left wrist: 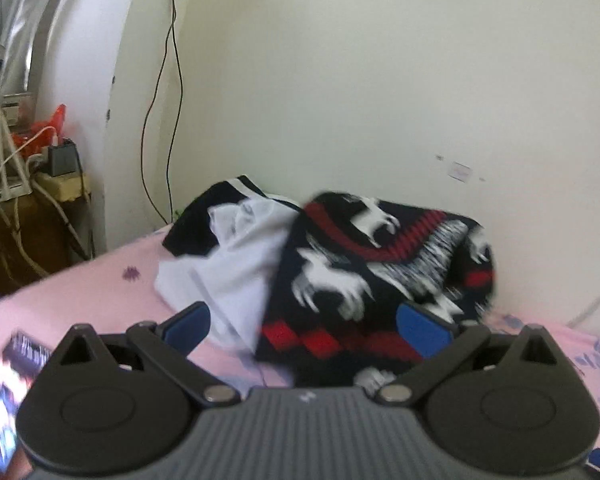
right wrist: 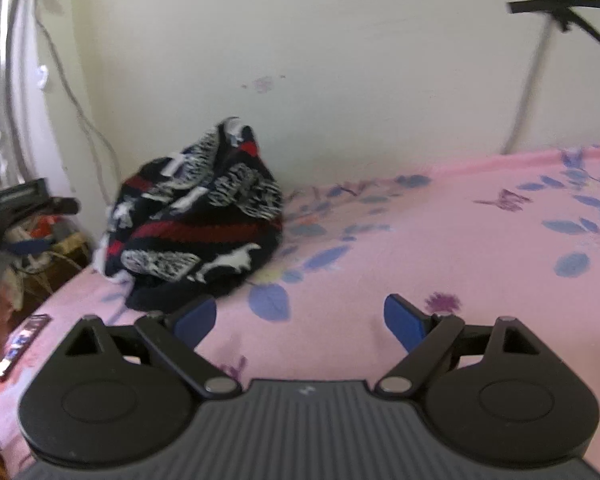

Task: Fold small clothes
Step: 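Grasp the crumpled black reindeer sweater with both tools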

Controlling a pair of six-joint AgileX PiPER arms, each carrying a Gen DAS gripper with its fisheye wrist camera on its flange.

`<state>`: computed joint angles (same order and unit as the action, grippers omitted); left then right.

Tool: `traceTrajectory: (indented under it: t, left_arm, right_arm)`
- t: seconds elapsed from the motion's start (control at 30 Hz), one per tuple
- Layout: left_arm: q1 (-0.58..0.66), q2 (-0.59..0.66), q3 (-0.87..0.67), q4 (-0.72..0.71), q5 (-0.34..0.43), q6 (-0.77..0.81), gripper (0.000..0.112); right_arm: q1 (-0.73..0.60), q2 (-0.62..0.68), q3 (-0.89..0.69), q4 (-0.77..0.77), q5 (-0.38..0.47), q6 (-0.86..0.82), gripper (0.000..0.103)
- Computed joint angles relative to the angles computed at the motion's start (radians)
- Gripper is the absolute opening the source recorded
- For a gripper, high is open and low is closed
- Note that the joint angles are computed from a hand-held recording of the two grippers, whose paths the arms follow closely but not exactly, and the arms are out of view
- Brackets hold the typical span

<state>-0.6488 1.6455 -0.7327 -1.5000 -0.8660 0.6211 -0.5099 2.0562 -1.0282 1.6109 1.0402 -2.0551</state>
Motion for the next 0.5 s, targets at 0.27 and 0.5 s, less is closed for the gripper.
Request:
traceTrajectory:
  t: [0.27,0.5]
  left_arm:
    - [0.403,0.171,-0.214,0.116,0.497,0.091,0.044]
    - [0.328,-0.073,0.095,0.696,0.391,-0.483,0.007]
  right_arm:
    - [0.271,0.211,-0.627,-0.194,-0.082,0.699,0.080]
    - [0.444,0.490,-1.170,-0.442,-0.038,1.189,0.015]
